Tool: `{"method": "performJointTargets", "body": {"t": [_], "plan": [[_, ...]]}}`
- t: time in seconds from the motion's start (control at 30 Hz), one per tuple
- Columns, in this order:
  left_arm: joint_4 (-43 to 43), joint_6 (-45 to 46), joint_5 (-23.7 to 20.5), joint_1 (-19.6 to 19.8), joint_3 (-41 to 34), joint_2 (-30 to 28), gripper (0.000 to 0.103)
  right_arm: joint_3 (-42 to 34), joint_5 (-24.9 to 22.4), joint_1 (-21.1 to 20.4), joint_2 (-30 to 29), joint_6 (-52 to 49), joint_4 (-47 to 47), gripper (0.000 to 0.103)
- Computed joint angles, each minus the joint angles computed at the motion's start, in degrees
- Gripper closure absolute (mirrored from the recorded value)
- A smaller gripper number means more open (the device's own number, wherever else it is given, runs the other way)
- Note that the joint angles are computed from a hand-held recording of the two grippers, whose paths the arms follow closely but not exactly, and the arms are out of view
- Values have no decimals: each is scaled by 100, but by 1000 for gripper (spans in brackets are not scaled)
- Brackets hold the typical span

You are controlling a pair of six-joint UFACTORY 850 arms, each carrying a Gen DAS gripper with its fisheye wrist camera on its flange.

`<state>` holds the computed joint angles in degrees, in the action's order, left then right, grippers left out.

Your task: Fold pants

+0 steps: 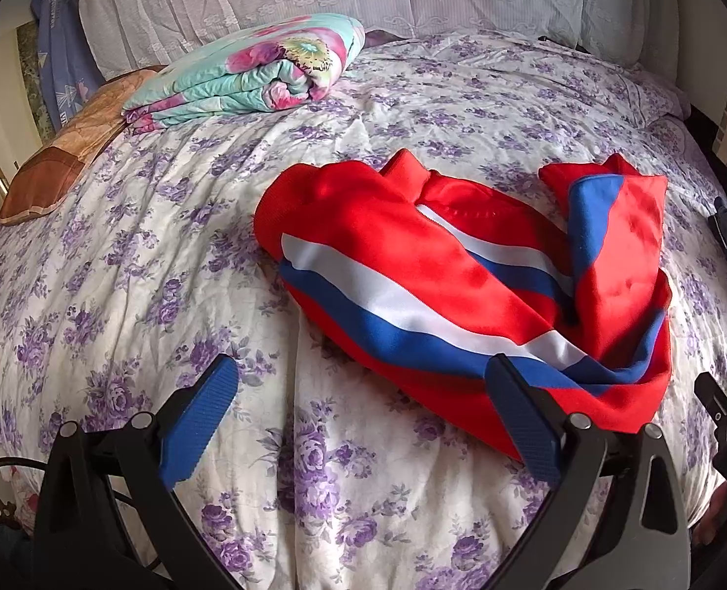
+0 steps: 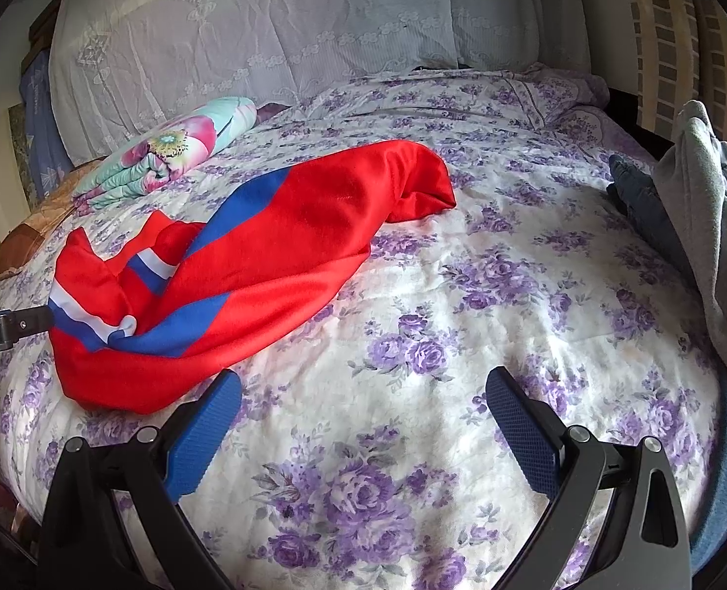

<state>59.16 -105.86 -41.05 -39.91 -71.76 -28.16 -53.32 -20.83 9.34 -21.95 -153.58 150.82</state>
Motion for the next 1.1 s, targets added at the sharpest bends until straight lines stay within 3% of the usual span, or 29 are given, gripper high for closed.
{"method": "performJointTargets", "body": {"t": [0.17,0.33,0.47,0.57,0.6,0.63,0.67,0.73,0.77,0.83,0.93,1.0,1.07,1.1], "plan": [[143,-224,-7,47,60,77,5,-11,-13,11,-33,-4,-12,3],[-101,-35,258,377,-271,-15,5,-37,-19,21,-72,194,-232,3],[-842,921,-702,595,-1472,-878,5,-33,-44,17,-80,300,-339,3],[-1441,1587,-903,779,-1984,-1272,6,-61,-35,-50,-90,476,-511,3],[-1581,1545,-654,839,-1839,-1191,19,-65,-46,-72,-86,493,-545,3],[-1627,1456,-400,869,-1628,-1060,38,-69,-88,-106,-77,549,-646,3],[-1668,1438,-229,883,-1438,-935,45,-70,-192,-147,-66,655,-856,3],[-1495,1071,324,869,-689,-423,68,-125,-329,-171,-38,772,-1302,9],[-1326,789,561,845,-318,-170,72,-170,-359,-184,-32,882,-1558,17],[-1026,222,903,772,270,214,84,-433,-483,-174,-59,1566,-2653,22],[-372,-712,1161,594,939,621,84,-1099,-956,-88,-243,2971,-4452,22],[-247,-776,1142,514,1033,651,81,-1647,-1063,104,-447,3566,-5283,16],[-266,-740,1034,504,985,592,68,-2352,-859,479,-789,3821,-5721,3],[-199,-900,1031,533,1013,601,53,-2744,-784,630,-1019,4160,-6171,3]]}}
